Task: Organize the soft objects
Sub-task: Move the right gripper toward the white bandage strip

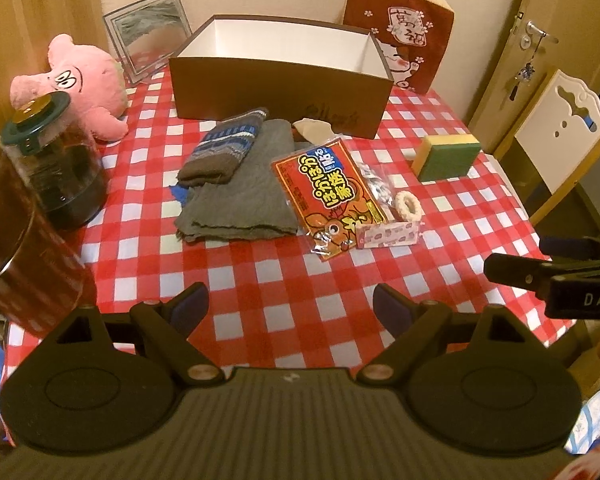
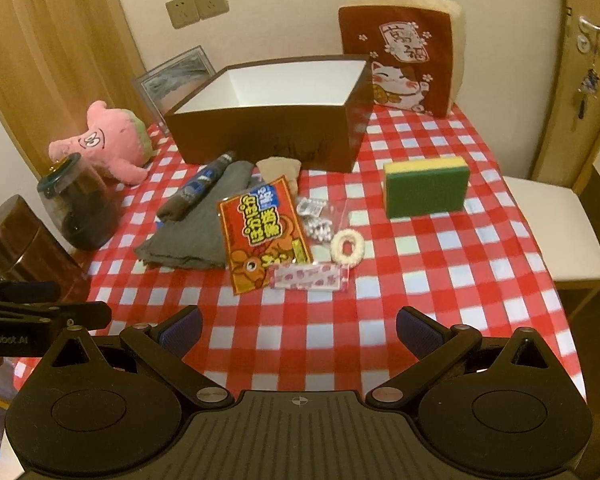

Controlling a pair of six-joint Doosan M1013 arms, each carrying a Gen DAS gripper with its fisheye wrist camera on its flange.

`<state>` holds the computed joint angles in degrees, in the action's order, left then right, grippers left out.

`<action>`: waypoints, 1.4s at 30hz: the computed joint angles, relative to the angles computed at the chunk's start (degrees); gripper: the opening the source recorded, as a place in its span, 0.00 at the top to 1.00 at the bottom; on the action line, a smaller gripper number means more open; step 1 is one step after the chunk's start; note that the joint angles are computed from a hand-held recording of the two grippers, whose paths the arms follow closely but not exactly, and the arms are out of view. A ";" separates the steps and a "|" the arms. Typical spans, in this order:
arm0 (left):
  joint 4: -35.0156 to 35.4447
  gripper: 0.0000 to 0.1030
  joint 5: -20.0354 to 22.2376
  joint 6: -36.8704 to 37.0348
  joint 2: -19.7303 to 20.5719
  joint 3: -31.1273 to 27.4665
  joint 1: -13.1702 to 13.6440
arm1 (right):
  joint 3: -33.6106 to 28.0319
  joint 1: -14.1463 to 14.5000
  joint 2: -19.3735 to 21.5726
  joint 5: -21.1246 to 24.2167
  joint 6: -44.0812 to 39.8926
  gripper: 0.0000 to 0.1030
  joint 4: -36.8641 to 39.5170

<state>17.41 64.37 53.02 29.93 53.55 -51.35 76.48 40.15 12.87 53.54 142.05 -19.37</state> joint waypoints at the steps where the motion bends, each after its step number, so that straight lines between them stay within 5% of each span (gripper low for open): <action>1: -0.05 0.16 0.01 0.28 0.45 -0.44 0.10 | 0.30 -0.32 0.01 -0.72 -0.77 0.04 0.08; 16: -2.73 0.19 5.34 0.98 7.83 -8.75 1.67 | 1.86 -5.93 2.75 -7.20 -22.22 0.25 11.29; 34: -3.84 0.21 11.75 0.21 13.53 -15.70 3.03 | -2.49 -9.90 9.13 -6.32 -51.26 0.44 26.55; 42: -5.34 0.21 12.90 0.99 14.63 -16.73 3.41 | -4.60 -10.53 11.76 -2.33 -55.77 0.46 28.37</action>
